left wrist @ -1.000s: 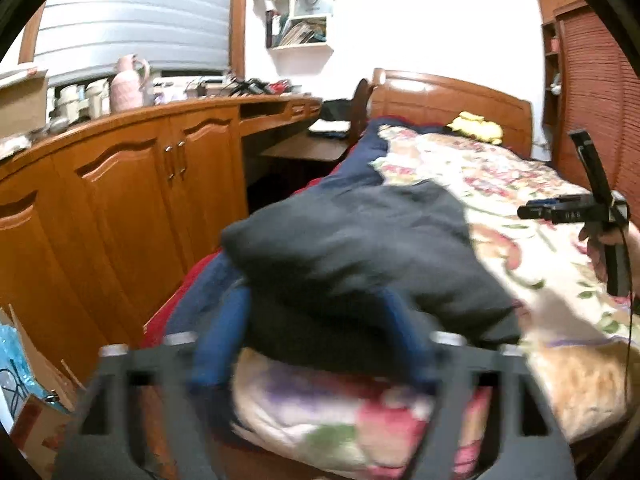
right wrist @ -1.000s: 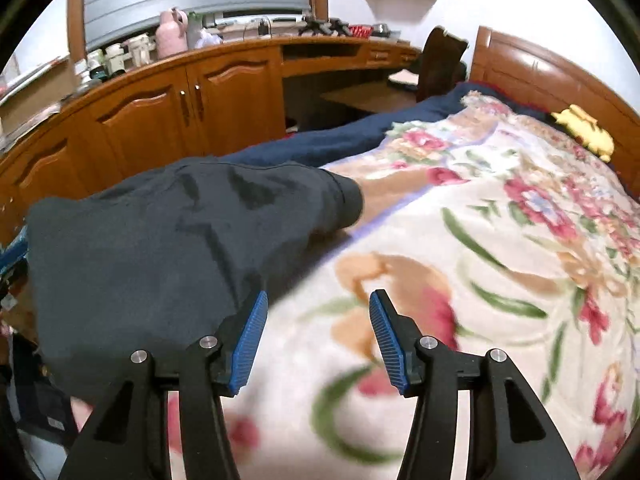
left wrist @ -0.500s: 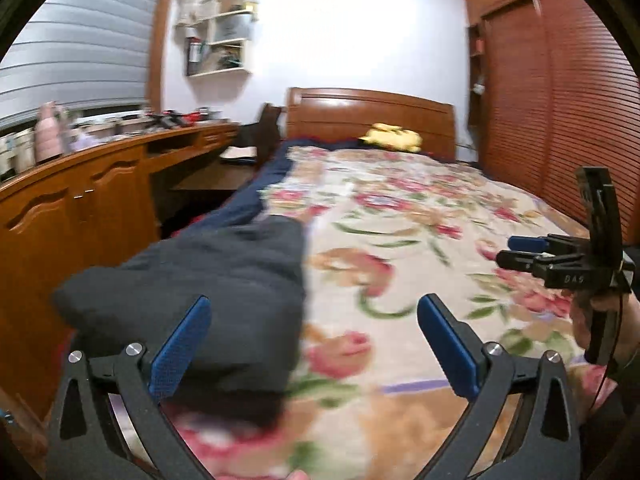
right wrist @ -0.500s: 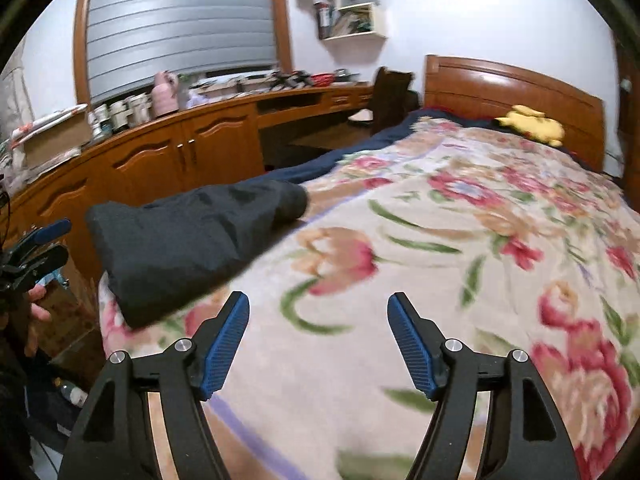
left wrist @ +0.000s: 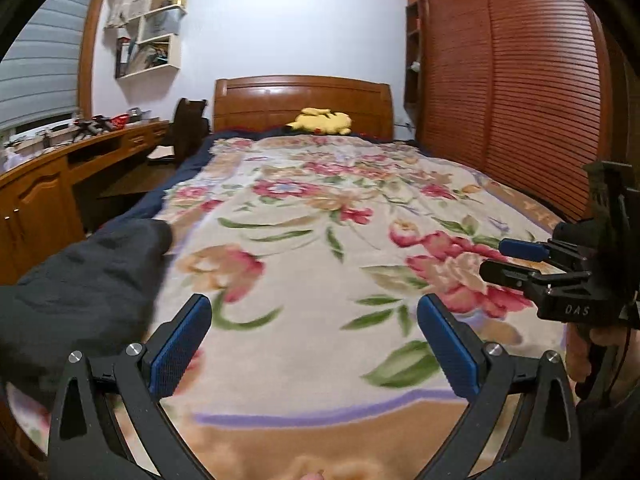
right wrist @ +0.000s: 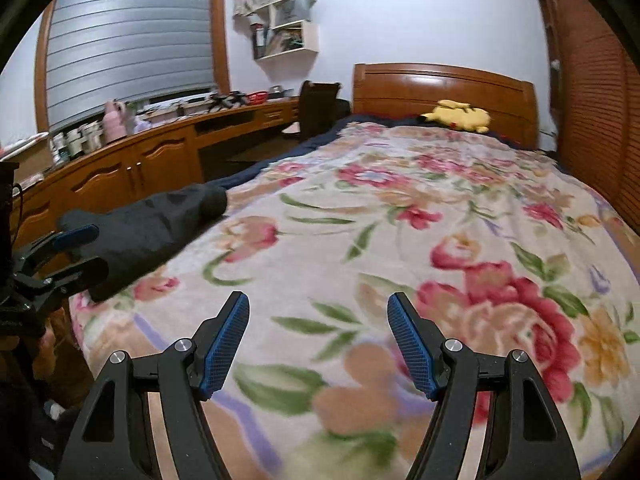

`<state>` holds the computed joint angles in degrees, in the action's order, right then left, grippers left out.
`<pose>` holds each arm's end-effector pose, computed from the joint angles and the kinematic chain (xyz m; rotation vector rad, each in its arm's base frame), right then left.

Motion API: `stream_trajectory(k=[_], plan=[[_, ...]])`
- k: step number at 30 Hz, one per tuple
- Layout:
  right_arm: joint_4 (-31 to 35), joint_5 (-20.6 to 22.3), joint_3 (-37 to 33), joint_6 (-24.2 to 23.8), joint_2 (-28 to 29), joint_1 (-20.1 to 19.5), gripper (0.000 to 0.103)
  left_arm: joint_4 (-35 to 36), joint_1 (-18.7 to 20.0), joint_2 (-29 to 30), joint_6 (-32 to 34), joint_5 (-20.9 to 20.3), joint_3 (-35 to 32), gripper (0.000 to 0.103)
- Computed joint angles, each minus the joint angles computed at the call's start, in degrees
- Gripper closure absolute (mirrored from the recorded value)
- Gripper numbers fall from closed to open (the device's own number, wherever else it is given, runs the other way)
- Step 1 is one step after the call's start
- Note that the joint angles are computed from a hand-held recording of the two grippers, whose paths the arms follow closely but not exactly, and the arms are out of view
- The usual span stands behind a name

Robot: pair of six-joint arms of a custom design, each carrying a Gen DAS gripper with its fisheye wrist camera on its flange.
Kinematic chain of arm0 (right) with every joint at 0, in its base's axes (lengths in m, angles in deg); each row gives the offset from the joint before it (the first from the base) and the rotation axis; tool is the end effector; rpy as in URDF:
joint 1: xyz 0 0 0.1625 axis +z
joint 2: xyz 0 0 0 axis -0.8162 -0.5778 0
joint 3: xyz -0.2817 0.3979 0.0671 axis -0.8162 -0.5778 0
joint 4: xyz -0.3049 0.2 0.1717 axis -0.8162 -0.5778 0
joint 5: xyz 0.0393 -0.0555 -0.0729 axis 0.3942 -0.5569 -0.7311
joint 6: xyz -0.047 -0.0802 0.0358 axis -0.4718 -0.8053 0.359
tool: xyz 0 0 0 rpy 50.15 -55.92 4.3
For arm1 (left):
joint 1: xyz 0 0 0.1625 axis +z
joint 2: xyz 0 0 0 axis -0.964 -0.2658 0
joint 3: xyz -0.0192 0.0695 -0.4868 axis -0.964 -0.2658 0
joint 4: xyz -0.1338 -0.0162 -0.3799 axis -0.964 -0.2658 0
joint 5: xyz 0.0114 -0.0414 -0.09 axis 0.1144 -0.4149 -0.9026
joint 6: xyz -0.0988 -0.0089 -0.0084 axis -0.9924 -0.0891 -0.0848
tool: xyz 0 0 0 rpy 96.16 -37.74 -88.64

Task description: Fold large clothes

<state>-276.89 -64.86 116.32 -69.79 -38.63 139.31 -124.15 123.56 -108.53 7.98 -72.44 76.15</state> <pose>0.0546 -0.7181 0.2755 0.6934 -2.1361 1.2640 -0.3826 -0.7161 0.0751 1.1105 2.3373 -1.0656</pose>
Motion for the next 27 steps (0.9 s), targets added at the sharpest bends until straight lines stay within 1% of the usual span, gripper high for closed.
stream_trajectory(k=[5,12,17,22,25,27], plan=[[-5.3,-0.6,3.4,1.0,-1.7,-1.4,0.029,1.9,-1.3,3.4,-0.3,-1.1,-3.4,0.000],[-10.3,-2.8,4.9,1.9,-2.4,-2.5,0.029,5.9,-2.6,7.9,-1.6,-4.1,-8.6,0.000],[-15.3,-4.1,6.9,1.7,-2.7,-2.8,0.029,7.1,-3.5,10.3,-1.3,-4.8,-11.9,0.000],[-21.5,-3.8,8.8,2.1,-2.4,-3.2,0.029,3.7,-4.6,11.7,0.2,-4.3,-12.4,0.000],[-25.1,-3.0,10.1,2.6,-2.1,-3.6,0.029,1.1,-5.0,11.8,0.5,-3.7,-11.3,0.000],[-28.3,-2.3,10.9,2.7,-1.5,-3.7,0.029,-1.1,-5.2,11.8,0.9,-2.6,-10.3,0.000]])
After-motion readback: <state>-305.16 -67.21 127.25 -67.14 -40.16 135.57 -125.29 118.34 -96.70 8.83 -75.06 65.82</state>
